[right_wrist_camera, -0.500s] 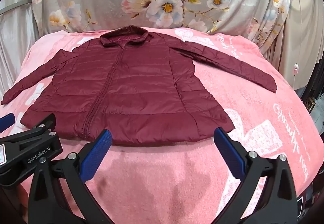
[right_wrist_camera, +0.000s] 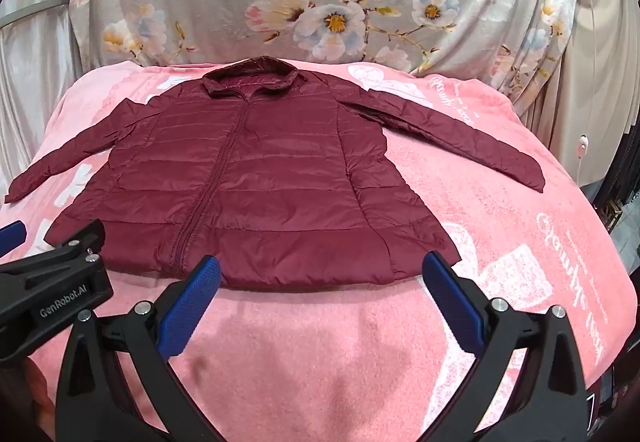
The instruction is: Fold large clothes
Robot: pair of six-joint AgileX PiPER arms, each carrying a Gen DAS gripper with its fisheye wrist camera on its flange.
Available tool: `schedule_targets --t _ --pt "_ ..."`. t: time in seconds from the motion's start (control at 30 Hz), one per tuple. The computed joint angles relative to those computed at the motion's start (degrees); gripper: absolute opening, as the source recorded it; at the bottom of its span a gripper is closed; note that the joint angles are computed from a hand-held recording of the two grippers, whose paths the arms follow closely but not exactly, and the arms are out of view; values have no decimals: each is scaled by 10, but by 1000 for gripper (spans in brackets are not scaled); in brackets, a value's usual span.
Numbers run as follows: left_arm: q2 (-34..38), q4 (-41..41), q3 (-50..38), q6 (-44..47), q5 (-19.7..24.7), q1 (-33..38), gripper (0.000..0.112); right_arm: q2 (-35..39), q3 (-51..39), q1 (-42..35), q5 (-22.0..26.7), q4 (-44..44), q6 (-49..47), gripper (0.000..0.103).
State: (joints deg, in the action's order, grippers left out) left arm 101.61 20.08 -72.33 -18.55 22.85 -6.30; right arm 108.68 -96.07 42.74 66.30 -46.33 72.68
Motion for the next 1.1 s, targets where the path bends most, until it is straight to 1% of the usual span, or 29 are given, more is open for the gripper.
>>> schedule_targets --t 0.07,0.2,0.4,0.67,0.7,1.1 --pt "-20 -15 18 12 -1 5 97 -2 2 -3 -6 2 -1 98" --pt "-33 -40 26 38 0 9 97 -7 4 -2 -10 2 0 98" --pt "-46 -33 38 29 0 8 97 -13 3 3 -9 2 -1 98" --pt "-65 -23 46 19 10 13 97 -16 -3 7 -18 11 -10 98" --pt "-65 -42 42 41 12 22 97 -15 -3 9 -18 10 -11 98" --pt "-74 -50 41 50 18 34 97 -14 -11 13 -24 14 -16 98"
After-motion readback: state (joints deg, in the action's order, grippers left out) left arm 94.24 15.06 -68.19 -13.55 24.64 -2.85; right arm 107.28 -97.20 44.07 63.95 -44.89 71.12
